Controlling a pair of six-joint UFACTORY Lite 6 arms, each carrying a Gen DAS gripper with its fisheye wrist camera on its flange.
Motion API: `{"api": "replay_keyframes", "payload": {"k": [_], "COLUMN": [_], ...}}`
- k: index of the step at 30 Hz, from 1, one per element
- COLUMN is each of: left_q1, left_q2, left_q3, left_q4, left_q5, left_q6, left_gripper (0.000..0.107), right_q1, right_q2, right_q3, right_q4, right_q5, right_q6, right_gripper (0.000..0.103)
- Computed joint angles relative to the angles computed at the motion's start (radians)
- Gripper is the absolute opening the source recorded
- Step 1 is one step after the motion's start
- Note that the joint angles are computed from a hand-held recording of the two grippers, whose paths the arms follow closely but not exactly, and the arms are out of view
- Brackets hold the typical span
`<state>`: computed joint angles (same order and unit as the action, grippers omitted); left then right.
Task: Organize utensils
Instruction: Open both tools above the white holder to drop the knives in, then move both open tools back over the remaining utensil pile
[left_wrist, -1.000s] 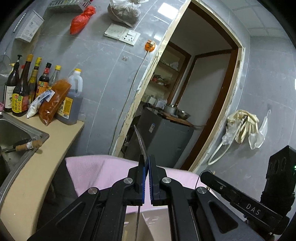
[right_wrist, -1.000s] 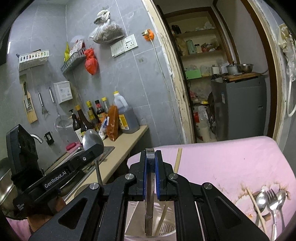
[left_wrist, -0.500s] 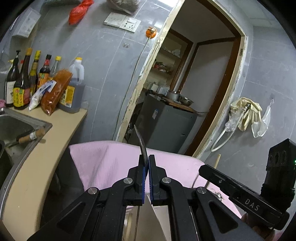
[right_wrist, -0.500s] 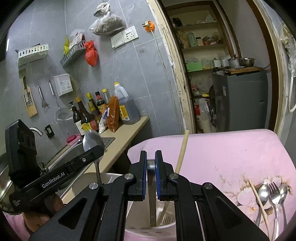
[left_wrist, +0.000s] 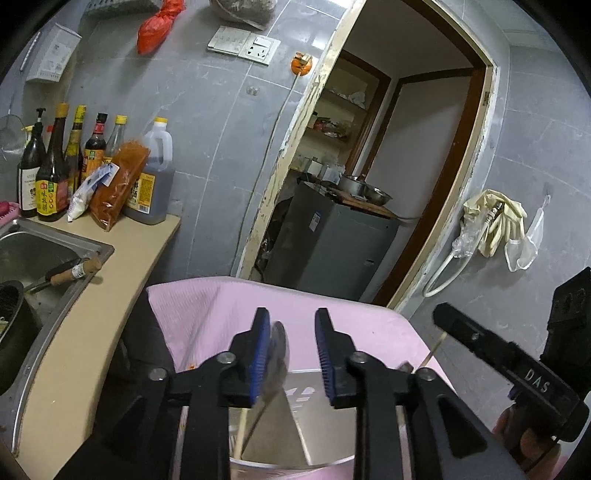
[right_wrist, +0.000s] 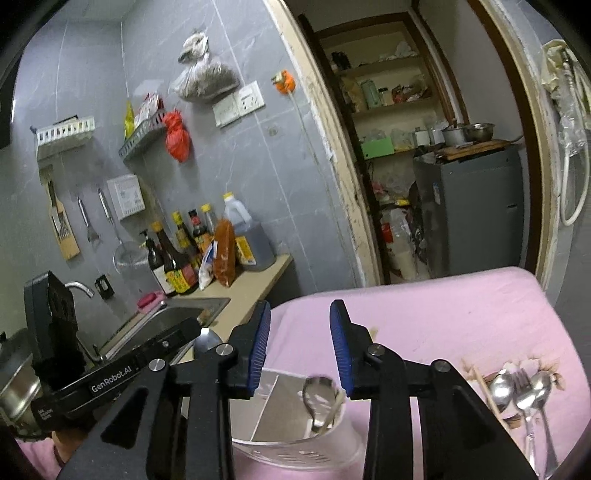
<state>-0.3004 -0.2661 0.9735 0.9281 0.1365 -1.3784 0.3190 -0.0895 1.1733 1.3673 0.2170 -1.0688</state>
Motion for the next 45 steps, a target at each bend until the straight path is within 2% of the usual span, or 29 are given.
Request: {"api": "replay_keyframes", "payload": {"k": [4, 8, 11, 13, 17, 19, 22, 24, 29, 36, 45], "left_q1": [-0.076, -0.172, -0.252, -0.306, -0.436, -0.503, -0.588, -0.644, -0.730, -0.775, -0.785], "left_q2": [-0.001, 0.011, 0.034, 0.052, 0.107, 0.145, 0.209, 0.258, 0.373, 0.560, 0.797], "left_q3": [0.048, 0.111, 0.160, 0.192, 0.269, 0.315, 0.385, 0.433, 0.540, 0.722, 0.949], "left_q4": [0.084, 0.158, 0.212, 0.247, 0.316, 0.348, 0.380, 0.406, 0.447, 0.443, 0.398], "left_q5": [0.102, 0.216, 0.308, 0.370, 0.524, 0.601, 0.700, 0.760, 0.848, 0.873, 0.880], "left_q6": [-0.087, -0.158, -0.206, -0.240, -0.297, -0.316, -0.330, -0.347, -0.392, -0.366, -0.325], "left_gripper": [0.031, 0.043, 0.055, 0.064, 0.081, 0.085, 0.093, 0.097, 0.101, 0.102, 0.102], "right_q1": [-0.082, -0.185, -0.272, -0.339, -0.487, -0.559, -0.669, -0.731, -0.871, -1.033, -1.079], "right_q2": [-0.067, -0.126, -0.162, -0.192, -0.225, -0.238, -0.244, -0.242, -0.223, -0.133, 0.025], "right_q3": [-0.025, -0.040, -0.048, -0.059, -0.060, -0.061, -0.052, -0.047, -0.032, -0.002, 0.027], "right_q4": [-0.033, -0.076, -0.089, -0.086, -0.064, -0.046, -0.014, 0.003, 0.033, 0.051, 0.043], "right_q5": [0.044, 0.097, 0.147, 0.184, 0.284, 0.335, 0.415, 0.462, 0.557, 0.674, 0.674], "right_q6": [0.025, 0.044, 0.032, 0.008, -0.053, -0.095, -0.166, -0.209, -0.317, -0.438, -0.534], "right_gripper": [0.045, 0.054, 0.066, 0.076, 0.084, 0.092, 0.095, 0.101, 0.102, 0.102, 0.102]}}
